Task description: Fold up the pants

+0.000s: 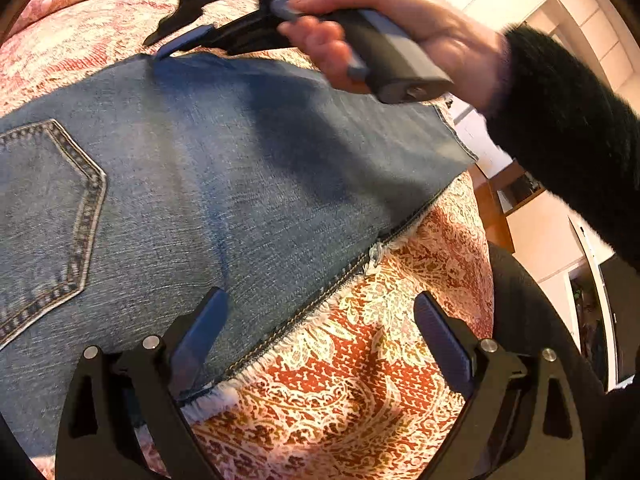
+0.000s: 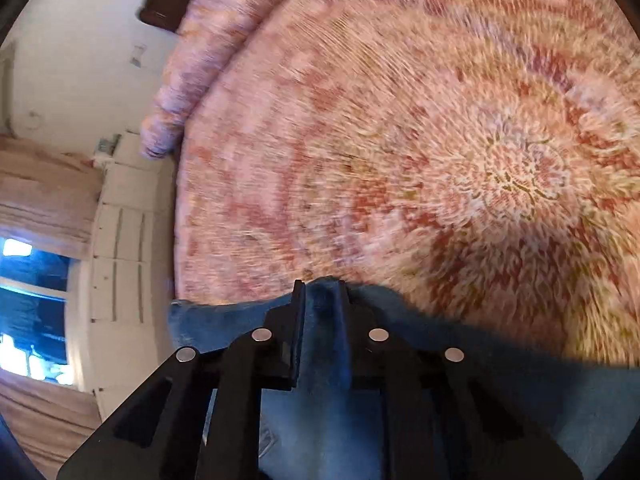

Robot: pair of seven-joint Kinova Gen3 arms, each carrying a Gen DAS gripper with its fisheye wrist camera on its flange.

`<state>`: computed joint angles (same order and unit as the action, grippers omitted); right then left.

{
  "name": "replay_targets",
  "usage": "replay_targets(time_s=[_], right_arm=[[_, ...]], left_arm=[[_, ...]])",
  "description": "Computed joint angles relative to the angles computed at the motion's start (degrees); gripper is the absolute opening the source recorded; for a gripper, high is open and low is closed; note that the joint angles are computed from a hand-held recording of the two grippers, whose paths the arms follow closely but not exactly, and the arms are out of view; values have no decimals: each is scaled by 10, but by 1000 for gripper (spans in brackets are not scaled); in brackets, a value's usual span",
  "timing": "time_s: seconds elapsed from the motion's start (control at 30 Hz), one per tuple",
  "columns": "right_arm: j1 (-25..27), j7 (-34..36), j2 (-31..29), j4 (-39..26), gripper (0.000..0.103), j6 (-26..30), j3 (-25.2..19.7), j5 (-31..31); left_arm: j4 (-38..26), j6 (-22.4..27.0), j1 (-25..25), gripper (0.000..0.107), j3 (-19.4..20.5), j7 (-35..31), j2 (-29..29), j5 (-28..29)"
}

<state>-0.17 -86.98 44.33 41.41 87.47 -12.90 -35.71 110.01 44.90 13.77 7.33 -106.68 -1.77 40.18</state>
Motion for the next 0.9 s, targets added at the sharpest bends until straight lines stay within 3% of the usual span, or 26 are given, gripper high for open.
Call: replay_targets(time_s=[0.1, 0.17, 0.3, 0.37, 0.4, 0.43, 0.47, 0.5, 0.53, 0.57, 0.63, 0.7, 0.8, 0.9], right_arm=[[26, 46, -55, 80, 48, -29, -15, -27], [47, 67, -82, 133, 48, -41, -22, -55], [96, 91, -128, 239, 48, -53, -19, -123], [118, 110, -144, 290, 55, -57, -13, -155], [115, 120, -153, 309, 67, -54, 6, -157], [117, 127, -164, 329, 72, -59, 14, -150], [110, 130, -166, 344, 72, -60, 33, -140], [113, 140, -166, 359, 60, -61, 41, -139], [119, 147, -165, 370, 51, -65, 45, -147], [120, 145, -168, 378, 52, -60, 60, -161], [107, 155, -188, 398, 68, -51, 110, -196], [116, 189, -231, 433, 71, -48, 163, -225], [186, 229, -298, 501, 71, -43, 232, -273], [266, 206, -358, 541, 71, -86, 296, -244]], left_arm=[[-14, 9, 7, 93, -27, 45, -26, -24], [-21, -9, -1, 94, -24, 77, -44, -65], [-38, -24, -94, 95, 31, 165, -50, -142], [-22, -43, -106, 95, 21, 212, -52, -152], [-15, -43, -97, 98, 4, 231, -51, -160], [-2, -40, -84, 98, -23, 241, -46, -158], [8, -46, -63, 98, -44, 242, -46, -156], [17, -60, -45, 98, -55, 241, -49, -164], [24, -72, -35, 99, -56, 246, -54, -180], [23, -75, -33, 100, -45, 260, -53, -203], [10, -69, -55, 101, 0, 306, -44, -250], [3, -83, -57, 101, 30, 350, -30, -272], [11, -101, -30, 101, 14, 358, -29, -276], [22, -104, -23, 101, 12, 344, -40, -276]])
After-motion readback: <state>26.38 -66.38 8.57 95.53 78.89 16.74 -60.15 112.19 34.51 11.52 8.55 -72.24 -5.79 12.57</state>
